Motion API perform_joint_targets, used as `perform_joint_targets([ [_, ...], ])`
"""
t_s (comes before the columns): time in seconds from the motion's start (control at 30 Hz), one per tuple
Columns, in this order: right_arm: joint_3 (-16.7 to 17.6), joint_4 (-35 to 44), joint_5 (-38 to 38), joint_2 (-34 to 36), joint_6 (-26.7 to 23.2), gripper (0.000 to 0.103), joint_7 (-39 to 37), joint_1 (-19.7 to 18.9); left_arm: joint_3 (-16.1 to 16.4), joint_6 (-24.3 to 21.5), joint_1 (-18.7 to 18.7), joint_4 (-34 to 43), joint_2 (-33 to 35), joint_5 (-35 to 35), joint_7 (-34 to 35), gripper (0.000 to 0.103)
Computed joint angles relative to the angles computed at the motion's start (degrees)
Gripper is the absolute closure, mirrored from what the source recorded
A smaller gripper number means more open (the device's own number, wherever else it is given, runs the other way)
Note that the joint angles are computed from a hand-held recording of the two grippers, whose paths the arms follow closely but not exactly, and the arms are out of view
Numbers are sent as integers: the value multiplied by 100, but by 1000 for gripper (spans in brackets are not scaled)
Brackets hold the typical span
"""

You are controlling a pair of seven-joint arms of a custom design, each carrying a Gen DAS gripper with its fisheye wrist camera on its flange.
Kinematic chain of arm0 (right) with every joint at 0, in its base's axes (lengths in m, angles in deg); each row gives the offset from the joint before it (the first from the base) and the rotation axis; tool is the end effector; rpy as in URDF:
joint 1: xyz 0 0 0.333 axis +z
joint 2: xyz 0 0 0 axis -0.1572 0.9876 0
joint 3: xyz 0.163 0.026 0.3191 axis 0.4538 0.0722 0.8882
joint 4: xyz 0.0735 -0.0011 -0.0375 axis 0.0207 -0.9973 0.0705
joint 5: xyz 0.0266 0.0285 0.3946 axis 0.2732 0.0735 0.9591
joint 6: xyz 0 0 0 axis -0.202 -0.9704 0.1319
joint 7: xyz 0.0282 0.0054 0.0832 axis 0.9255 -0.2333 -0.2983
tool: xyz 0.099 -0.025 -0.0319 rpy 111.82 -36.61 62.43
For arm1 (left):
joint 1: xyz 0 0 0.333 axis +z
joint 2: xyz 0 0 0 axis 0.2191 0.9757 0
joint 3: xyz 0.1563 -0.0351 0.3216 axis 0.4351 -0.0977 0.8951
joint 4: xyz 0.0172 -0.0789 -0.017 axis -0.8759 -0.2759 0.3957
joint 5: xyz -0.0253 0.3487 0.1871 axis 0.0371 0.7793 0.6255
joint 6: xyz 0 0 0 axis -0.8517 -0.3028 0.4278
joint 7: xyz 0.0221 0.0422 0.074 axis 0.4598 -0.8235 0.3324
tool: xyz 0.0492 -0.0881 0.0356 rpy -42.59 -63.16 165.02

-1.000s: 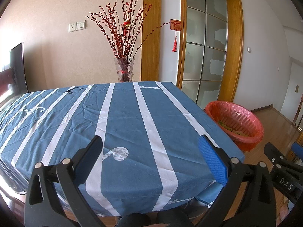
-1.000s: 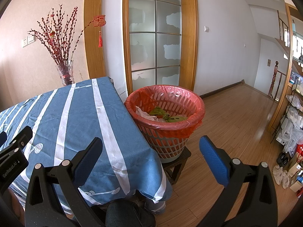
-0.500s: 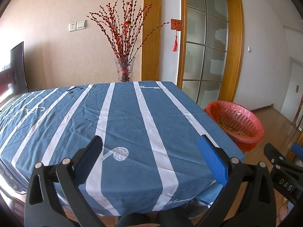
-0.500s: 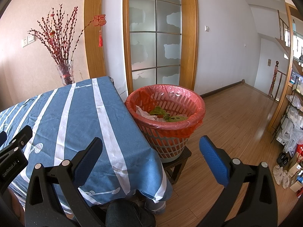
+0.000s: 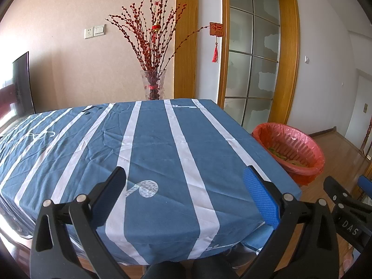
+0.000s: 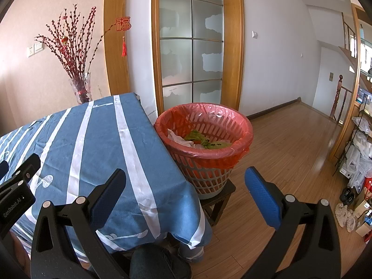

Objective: Collect trash

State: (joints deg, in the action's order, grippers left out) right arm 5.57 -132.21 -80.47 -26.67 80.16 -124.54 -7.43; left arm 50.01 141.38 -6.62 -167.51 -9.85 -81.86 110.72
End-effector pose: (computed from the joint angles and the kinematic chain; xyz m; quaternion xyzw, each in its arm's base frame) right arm 0.5646 0.0462 0.4885 -0.5153 0.6963 -0.3985 0.3015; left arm 0.5893 -0.2010 0.4888 -0.5904 0.6144 -0.3856 0.3538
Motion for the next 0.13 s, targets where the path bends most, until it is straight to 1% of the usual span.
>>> perform_joint_targets([
  [0.13, -12, 16, 19, 10, 20, 2, -31, -10, 2, -4, 7, -48, -25, 41, -43, 4],
])
